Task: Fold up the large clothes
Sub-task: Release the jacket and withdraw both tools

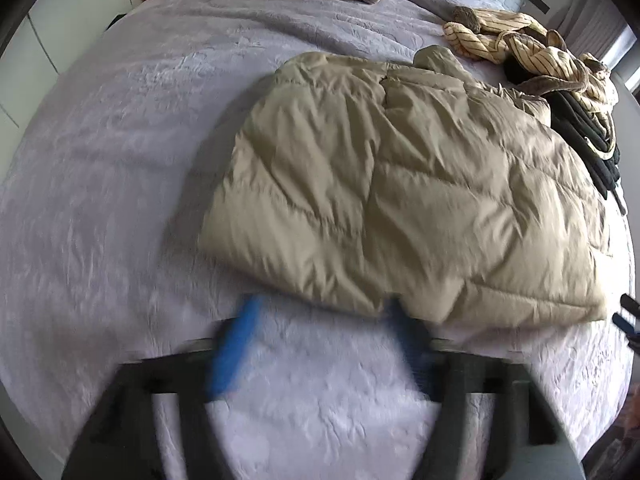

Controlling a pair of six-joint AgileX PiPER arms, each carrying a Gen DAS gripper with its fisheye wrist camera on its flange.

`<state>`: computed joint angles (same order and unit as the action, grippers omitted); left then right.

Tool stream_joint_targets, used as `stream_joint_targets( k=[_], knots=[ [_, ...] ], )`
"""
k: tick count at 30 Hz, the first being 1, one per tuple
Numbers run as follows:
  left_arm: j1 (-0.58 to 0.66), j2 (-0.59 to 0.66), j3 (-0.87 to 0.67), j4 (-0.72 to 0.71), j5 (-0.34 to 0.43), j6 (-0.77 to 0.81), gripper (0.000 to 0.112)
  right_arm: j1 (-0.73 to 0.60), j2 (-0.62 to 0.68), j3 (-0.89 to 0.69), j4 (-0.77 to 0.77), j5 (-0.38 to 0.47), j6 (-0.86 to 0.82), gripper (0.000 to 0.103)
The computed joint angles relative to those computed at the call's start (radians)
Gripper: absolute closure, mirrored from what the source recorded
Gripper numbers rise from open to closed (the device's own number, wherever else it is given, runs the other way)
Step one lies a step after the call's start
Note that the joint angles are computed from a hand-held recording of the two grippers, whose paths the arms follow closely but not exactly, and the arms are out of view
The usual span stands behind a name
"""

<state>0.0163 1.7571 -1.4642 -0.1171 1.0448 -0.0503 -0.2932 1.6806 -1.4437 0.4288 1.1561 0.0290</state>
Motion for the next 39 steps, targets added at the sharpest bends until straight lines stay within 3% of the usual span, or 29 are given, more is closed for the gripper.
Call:
stream_joint_targets(
  k=[6,8,10,12,27,33,39],
  knots=[
    [-0.017,-0.071,0.081,0.034,-0.015,-0.010,0.024,-0.006,-0.081,0.137,0.053,-0.019,0.001,0.024],
    [-0.011,-0.076,0.093,0.026,-0.010,-0.011,0.024,-0.013,-0.097,0.172,0.078,-0.020,-0.005,0.015],
    [-0.014,-0.085,0.112,0.035,-0.017,-0.025,0.024,-0.017,-0.114,0.201,0.098,-0.027,0.001,0.015],
    [-0.013,-0.083,0.116,0.027,-0.010,-0.023,0.009,-0.022,-0.132,0.230,0.114,-0.036,0.004,0.015],
    [-0.050,-0.060,0.117,0.050,0.015,-0.045,0.009,-0.084,-0.190,0.459,0.413,-0.106,-0.073,0.014],
    [0.020,-0.040,0.129,-0.129,0.028,0.069,0.009,-0.113,-0.188,0.491,0.469,-0.117,-0.111,0.014],
    [0.128,-0.002,0.136,-0.307,0.008,0.132,0.009,-0.158,-0.140,0.482,0.460,-0.069,-0.124,0.014]
  ],
)
